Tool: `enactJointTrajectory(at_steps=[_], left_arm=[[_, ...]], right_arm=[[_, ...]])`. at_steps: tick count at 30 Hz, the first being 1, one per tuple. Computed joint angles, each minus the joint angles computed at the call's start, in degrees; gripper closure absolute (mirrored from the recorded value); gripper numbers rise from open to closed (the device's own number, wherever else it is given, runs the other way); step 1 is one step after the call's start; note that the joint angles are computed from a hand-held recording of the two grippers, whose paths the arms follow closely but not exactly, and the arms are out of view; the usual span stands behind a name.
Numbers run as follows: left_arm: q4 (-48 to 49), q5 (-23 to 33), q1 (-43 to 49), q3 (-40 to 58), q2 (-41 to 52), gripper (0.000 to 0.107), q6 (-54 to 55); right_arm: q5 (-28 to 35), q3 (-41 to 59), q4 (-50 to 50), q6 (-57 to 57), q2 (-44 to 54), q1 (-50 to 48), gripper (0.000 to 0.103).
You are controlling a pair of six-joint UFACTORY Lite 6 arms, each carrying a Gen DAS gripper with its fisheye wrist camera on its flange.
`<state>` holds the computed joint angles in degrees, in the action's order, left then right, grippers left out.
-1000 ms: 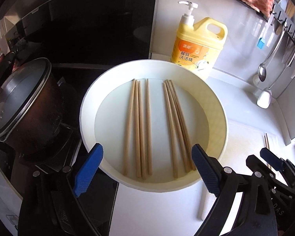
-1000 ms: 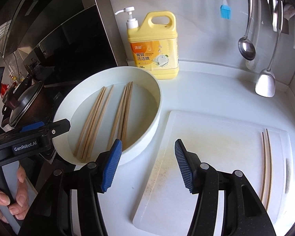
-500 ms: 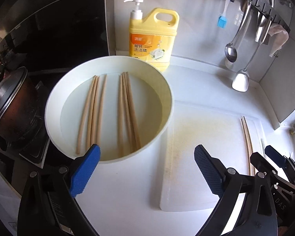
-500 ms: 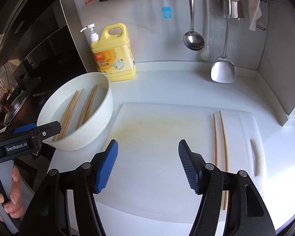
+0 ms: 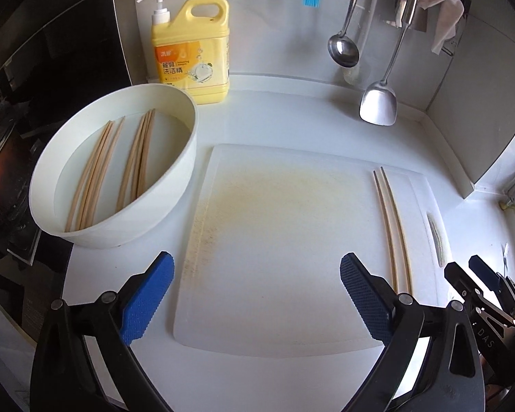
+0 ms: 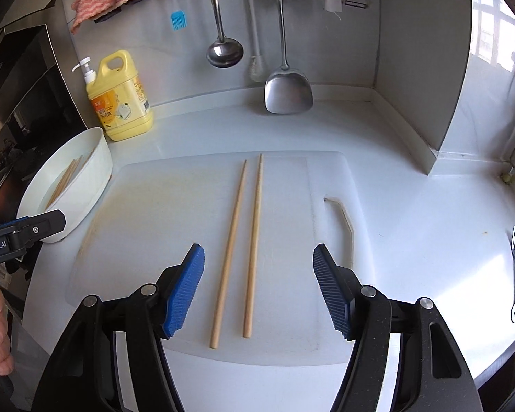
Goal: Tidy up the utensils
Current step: 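Position both tools over the two chopsticks and spread them apart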
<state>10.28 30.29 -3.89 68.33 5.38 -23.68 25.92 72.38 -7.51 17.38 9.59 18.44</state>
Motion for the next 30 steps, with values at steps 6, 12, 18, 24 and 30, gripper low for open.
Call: enactJointTrajectory(at_steps=[6,12,18,24,30], left_arm=[[4.8,-0.9,-4.7,0.2,2.7,0.011,-7.9],[11.1,-5.6,-7.2,-1.7,5.8,0.011,-14.7],[12.9,-7.7,-7.7,-1.7,8.9,0.011,-18.8],[15.0,-8.6,-8.1,-2.2,9.4,0.011,-21.9],[17.4,-8.8,-8.5,-2.0,9.8,0.011,-25.0]], right_arm=[[-3.9,-4.1,1.3,-3.6,0.5,-2.7,0.040],[-8.5,-5.1,-4.2,2.3,4.2,-1.8,0.040],[-10.9,-5.6,-14.0,10.9,6.4,-0.6,0.040],[-12.0,-5.1,-20.6,15.8,8.1,0.5,0.040],[-11.4,-3.1,-28.5,21.7,10.6,1.7,0.040]])
